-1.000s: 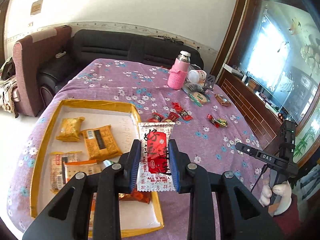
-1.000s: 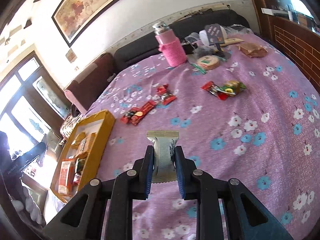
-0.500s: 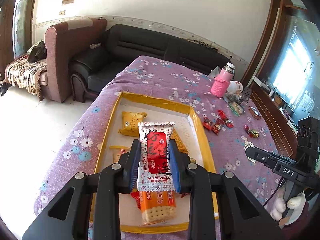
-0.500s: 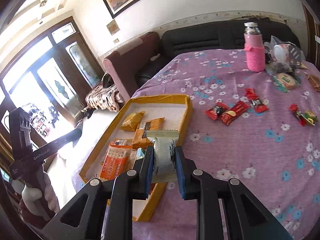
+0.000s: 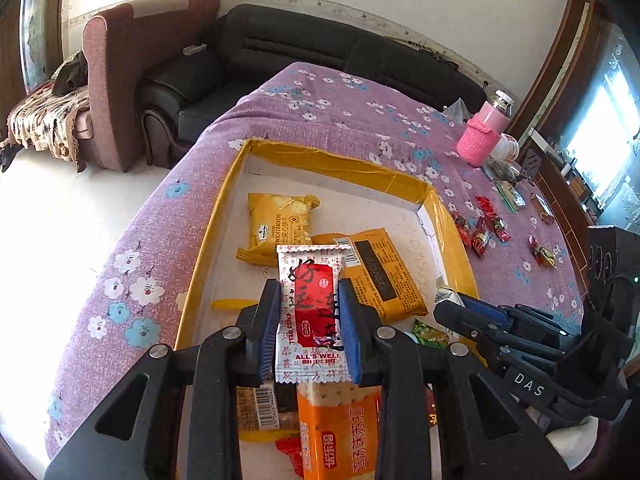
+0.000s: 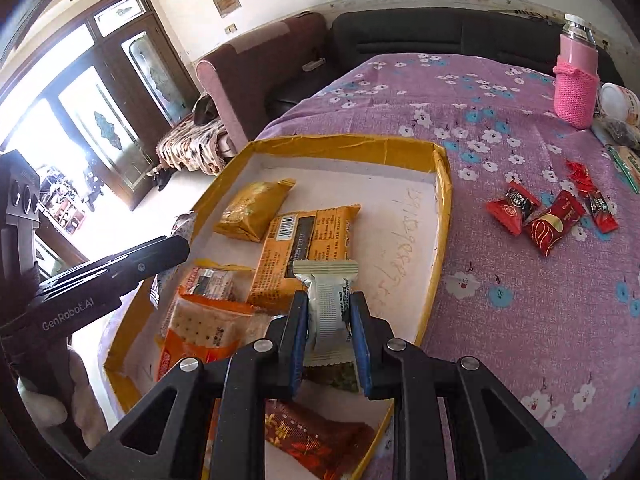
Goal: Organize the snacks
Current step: 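Carry both snacks over the tray and release them inside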
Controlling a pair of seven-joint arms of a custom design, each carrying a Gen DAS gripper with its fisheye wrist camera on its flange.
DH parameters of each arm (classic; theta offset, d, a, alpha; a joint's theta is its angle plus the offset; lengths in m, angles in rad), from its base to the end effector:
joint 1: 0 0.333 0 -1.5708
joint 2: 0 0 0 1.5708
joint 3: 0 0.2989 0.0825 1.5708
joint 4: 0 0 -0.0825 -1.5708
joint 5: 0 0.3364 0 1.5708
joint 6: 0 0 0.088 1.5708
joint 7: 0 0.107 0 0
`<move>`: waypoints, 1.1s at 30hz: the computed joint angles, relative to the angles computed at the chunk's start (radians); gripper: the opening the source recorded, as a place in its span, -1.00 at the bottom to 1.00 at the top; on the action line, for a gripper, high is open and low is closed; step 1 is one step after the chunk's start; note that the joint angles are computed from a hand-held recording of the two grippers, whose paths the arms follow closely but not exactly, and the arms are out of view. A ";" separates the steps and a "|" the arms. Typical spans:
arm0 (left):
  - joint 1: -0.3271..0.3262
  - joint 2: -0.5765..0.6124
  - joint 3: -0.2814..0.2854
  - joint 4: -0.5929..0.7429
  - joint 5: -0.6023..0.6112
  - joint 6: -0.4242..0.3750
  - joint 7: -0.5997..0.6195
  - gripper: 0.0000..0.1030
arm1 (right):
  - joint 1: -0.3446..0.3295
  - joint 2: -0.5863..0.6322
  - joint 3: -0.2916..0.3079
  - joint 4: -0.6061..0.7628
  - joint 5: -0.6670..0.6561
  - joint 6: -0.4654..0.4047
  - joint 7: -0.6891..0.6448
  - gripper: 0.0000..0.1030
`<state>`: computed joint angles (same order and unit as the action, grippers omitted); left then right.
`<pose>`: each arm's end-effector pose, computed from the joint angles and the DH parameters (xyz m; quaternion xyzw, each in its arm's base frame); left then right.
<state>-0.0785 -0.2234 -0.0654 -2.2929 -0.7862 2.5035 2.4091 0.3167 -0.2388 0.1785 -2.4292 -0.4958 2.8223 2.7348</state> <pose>0.4686 -0.0645 0.4923 -0.5021 0.7924 -0.3408 0.0620 0.3940 0.2439 0.4727 -0.5822 0.7394 -0.1521 0.3019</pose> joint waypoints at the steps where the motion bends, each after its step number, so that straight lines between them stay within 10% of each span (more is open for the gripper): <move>1: -0.001 0.013 -0.003 0.011 0.006 -0.006 -0.009 -0.49 | -0.004 0.010 0.000 0.005 -0.003 -0.003 0.003 -0.58; 10: -0.001 0.012 -0.015 0.020 -0.012 -0.010 -0.019 -0.32 | -0.024 0.021 -0.009 0.026 -0.050 0.006 0.026 -0.36; 20: -0.022 -0.269 -0.070 -0.239 0.136 0.312 -0.179 0.51 | -0.043 -0.167 0.071 -0.082 -0.124 -0.006 0.162 -0.16; 33: -0.050 -0.514 -0.101 -0.437 0.377 0.346 -0.396 0.57 | -0.014 -0.441 0.136 -0.265 -0.069 -0.076 0.255 -0.05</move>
<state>-0.1285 -0.7378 -0.1666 -2.7300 -0.4090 2.8495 2.0127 0.3024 -0.6796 0.3141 -2.6946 -0.5653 2.7460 2.9900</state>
